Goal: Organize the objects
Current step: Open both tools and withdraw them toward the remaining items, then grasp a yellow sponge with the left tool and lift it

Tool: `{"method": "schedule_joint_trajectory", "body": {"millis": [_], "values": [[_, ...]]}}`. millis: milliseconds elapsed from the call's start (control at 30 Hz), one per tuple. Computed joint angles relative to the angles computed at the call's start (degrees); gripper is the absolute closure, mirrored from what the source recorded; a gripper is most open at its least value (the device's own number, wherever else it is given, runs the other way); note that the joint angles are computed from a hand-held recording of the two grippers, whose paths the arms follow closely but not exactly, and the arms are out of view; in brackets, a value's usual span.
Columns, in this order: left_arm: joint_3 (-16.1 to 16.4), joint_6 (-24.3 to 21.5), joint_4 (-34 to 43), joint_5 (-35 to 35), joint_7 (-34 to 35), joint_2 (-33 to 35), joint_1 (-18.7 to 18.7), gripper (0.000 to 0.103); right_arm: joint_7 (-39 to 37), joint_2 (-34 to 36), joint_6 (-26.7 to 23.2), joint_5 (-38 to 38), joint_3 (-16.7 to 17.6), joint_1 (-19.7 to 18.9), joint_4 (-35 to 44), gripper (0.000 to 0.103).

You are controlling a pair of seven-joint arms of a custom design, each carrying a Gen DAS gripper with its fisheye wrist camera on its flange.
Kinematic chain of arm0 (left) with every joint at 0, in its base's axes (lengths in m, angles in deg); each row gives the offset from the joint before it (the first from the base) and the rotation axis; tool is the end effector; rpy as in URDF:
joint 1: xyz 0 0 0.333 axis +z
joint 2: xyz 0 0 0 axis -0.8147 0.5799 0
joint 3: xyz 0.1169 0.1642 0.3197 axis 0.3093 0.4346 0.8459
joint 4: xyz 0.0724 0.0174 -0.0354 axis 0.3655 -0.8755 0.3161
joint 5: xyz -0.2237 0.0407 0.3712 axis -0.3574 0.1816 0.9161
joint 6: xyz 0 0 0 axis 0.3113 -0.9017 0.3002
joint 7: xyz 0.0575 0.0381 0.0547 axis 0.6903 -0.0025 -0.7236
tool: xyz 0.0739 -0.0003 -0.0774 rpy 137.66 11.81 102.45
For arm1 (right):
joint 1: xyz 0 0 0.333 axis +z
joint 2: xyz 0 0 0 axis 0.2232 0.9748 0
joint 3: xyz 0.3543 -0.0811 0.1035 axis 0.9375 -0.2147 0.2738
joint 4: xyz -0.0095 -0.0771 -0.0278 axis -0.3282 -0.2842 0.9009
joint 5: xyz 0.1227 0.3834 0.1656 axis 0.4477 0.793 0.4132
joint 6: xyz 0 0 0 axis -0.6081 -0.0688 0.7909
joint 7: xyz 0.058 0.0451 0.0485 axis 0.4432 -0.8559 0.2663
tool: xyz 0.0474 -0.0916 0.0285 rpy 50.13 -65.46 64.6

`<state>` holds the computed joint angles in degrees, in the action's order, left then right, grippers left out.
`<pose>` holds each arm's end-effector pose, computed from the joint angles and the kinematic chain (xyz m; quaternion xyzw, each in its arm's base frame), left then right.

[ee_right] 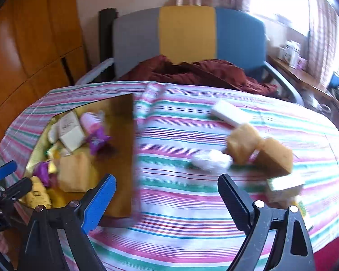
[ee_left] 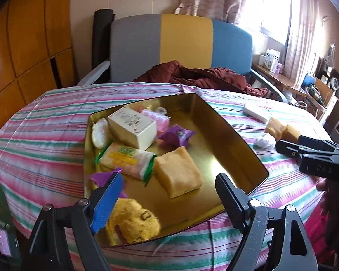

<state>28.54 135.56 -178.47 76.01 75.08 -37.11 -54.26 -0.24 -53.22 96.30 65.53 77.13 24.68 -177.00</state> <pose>0.5210 -0.1138 0.4172 -0.7755 0.4975 -0.2342 0.3102 0.6938 0.1928 0.4025 -0.8212 0.4451 -0.1410 0.3281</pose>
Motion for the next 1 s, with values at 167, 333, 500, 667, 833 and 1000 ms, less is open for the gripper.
{"method": "schedule_joint_trajectory", "body": {"millis": [167, 333, 500, 667, 833, 1000], "values": [[-0.1, 0.8, 2.4, -0.4, 3.2, 2.0, -0.6, 0.019, 8.0, 1.8, -1.1, -4.5, -5.0, -0.1, 2.9, 0.010], [0.1, 1.9, 5.5, -1.6, 6.9, 4.7, -1.5, 0.019, 18.9, 4.4, -2.5, -10.1, -9.4, -1.1, 7.3, 0.010], [0.1, 2.7, 8.6, -4.4, 12.1, 7.6, -3.0, 0.019, 29.8, 8.5, -2.4, -14.1, -12.5, -2.6, 12.6, 0.010], [0.2, 2.8, 11.9, -7.9, 18.0, 10.6, -4.7, 0.018, 35.9, 10.9, -7.6, -11.8, -9.9, -7.5, 16.2, 0.010], [0.4, 3.3, 16.5, -13.2, 25.2, 14.6, -5.9, 0.016, 35.5, 10.8, -8.3, -9.7, -7.5, -9.9, 16.3, 0.010], [0.1, 1.6, 23.1, -19.9, 35.1, 19.7, -7.3, 0.016, 34.6, 10.8, -9.9, -7.8, -6.4, -11.0, 16.5, 0.010]]}}
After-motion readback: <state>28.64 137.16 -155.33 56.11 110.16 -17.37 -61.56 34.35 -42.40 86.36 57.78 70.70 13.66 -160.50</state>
